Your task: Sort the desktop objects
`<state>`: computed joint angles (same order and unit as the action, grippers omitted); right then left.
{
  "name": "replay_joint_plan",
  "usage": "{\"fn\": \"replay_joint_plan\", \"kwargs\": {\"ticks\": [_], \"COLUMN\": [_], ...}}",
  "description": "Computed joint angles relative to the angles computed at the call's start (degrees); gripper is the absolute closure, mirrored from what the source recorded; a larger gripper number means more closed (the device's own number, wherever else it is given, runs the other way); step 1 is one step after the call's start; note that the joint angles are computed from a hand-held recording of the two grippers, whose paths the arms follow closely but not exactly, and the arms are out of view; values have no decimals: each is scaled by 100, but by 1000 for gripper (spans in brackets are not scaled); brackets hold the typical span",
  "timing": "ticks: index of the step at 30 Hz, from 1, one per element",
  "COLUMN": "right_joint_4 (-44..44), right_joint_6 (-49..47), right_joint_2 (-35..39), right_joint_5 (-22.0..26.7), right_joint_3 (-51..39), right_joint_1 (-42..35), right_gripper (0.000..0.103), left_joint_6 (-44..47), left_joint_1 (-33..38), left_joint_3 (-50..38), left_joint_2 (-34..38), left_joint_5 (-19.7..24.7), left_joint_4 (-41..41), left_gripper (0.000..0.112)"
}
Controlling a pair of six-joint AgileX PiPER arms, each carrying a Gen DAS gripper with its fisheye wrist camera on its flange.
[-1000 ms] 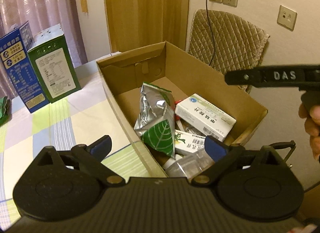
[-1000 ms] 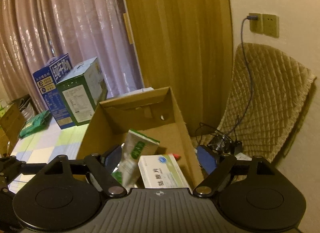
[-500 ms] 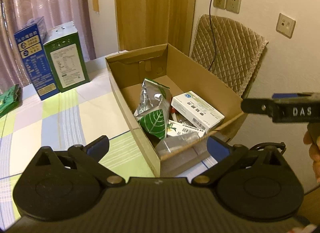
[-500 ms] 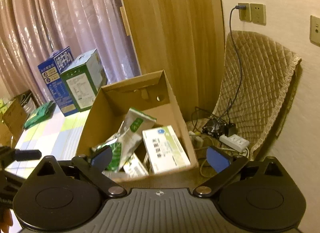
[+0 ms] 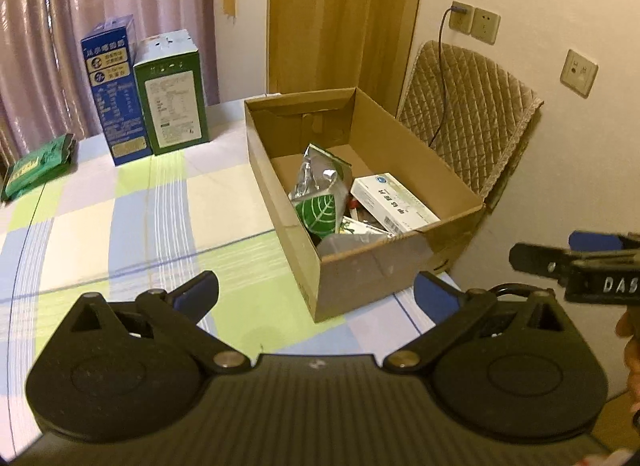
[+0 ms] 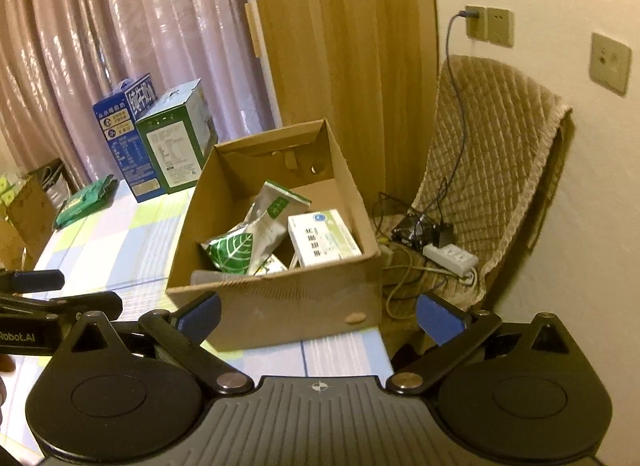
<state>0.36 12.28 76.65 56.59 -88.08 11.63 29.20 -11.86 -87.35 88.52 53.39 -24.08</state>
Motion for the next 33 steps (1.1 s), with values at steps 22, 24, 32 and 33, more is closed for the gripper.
{"fn": "replay_joint_plan", "kwargs": {"ticks": [22, 24, 32, 33], "right_joint_4": [-1838, -1902, -2064, -2051], "right_joint_6": [1794, 1786, 1954, 1950], "right_joint_2": [-942, -951, -903, -903], "right_joint_5": [748, 788, 826, 818], "right_joint_3": [597, 582, 553, 562], "right_joint_1": [1812, 1932, 2123, 2118], "right_gripper": [2, 2, 2, 2], "left_joint_6": [-366, -380, -339, -321], "left_joint_1": [378, 404, 438, 438], "left_joint_3": [992, 1005, 1075, 1094], "left_joint_2": [-1088, -1095, -1102, -1105], "left_joint_5": [73, 53, 41, 32], "left_joint_4": [-204, -205, -219, -221], "left_gripper": [10, 10, 10, 10]}}
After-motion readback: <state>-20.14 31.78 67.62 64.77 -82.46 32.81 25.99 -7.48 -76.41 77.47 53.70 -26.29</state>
